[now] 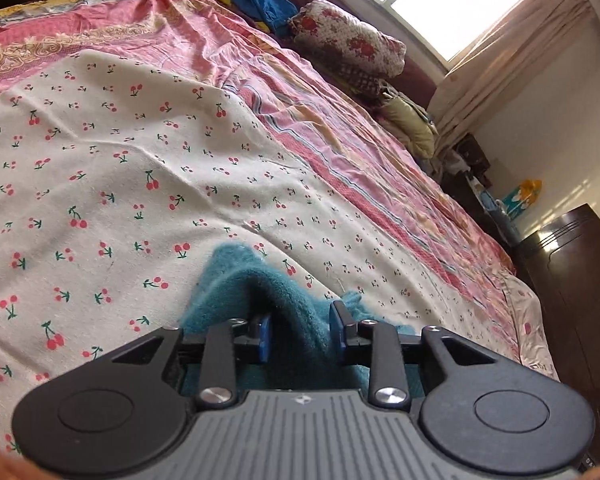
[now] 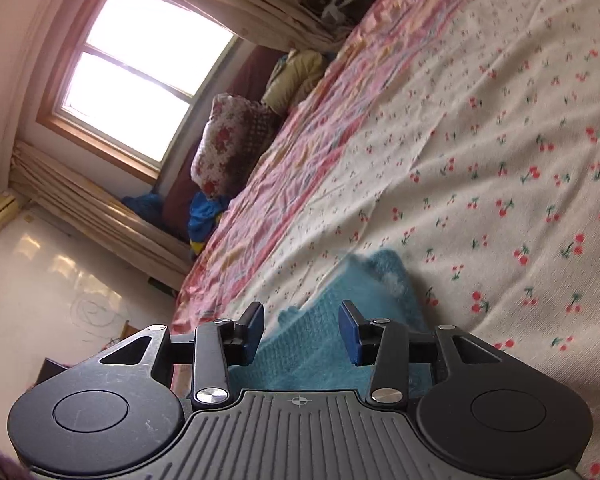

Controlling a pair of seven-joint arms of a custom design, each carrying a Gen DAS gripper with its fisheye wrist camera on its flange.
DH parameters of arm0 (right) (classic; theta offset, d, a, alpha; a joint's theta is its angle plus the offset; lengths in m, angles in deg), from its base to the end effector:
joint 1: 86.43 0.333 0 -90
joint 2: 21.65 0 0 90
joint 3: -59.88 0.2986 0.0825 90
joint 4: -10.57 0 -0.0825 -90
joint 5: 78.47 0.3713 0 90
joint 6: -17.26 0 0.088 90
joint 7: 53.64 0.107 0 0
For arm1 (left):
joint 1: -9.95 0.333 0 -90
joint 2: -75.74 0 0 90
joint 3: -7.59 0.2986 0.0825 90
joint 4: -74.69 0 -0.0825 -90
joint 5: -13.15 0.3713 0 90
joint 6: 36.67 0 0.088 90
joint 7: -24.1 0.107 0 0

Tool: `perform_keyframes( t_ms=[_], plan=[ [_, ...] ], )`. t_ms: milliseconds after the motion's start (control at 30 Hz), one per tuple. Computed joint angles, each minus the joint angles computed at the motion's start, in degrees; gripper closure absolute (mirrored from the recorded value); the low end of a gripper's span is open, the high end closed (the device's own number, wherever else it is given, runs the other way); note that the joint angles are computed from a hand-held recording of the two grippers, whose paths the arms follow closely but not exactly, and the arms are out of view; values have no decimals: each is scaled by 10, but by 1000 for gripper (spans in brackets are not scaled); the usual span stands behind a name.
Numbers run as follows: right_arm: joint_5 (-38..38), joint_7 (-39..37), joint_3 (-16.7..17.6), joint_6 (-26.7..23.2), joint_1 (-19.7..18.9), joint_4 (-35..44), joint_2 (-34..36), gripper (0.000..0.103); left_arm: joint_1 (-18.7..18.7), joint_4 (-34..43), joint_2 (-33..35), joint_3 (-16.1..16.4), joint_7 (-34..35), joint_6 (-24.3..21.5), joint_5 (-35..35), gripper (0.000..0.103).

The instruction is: Fold small clothes

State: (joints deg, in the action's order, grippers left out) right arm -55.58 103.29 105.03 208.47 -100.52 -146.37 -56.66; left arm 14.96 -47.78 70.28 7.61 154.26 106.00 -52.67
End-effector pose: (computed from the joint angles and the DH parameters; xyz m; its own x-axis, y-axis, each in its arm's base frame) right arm 0.3602 0.1929 0.4802 -0.3021 -0.5419 -0.7843 -0.3278 0.8316 -0.4483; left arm 0.5438 0.0525 0.4820 -0.0582 -0.7890 0.6116 -0.7646 -0.3587 -0.5355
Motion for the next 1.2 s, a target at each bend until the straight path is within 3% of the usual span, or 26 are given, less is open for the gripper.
perform_keyframes(
  t_ms=[167,333,433,567,667,733,833,1100,1200],
  plan=[
    [-64,-4,43,-122,-46,16,-42,59,5,15,15,0,-26,-8,12,67],
    [-137,-2,66,-176,-65,33,-54,59,1,19,19,-15,-24,24,55,66],
    [-171,-1,63,-192,-68,42,-50,59,2,26,24,-11,-27,15,56,65],
    [-195,19,47,-189,-56,37,-45,59,21,56,45,-2,-72,-45,52,65],
    [-216,29,35,-191,-45,34,-41,59,42,65,48,4,-85,-70,-4,56],
    [-232,35,30,-195,-41,36,-39,59,47,58,40,0,-83,-27,-10,43],
    [-261,44,28,-206,-44,47,-33,59,37,36,22,-12,-99,75,77,39],
    [-332,71,18,-227,-45,73,-11,59,-28,-83,-63,5,70,155,127,38],
    [-362,70,9,-242,-45,88,6,59,-47,-117,-83,18,89,154,163,38]
  ],
)
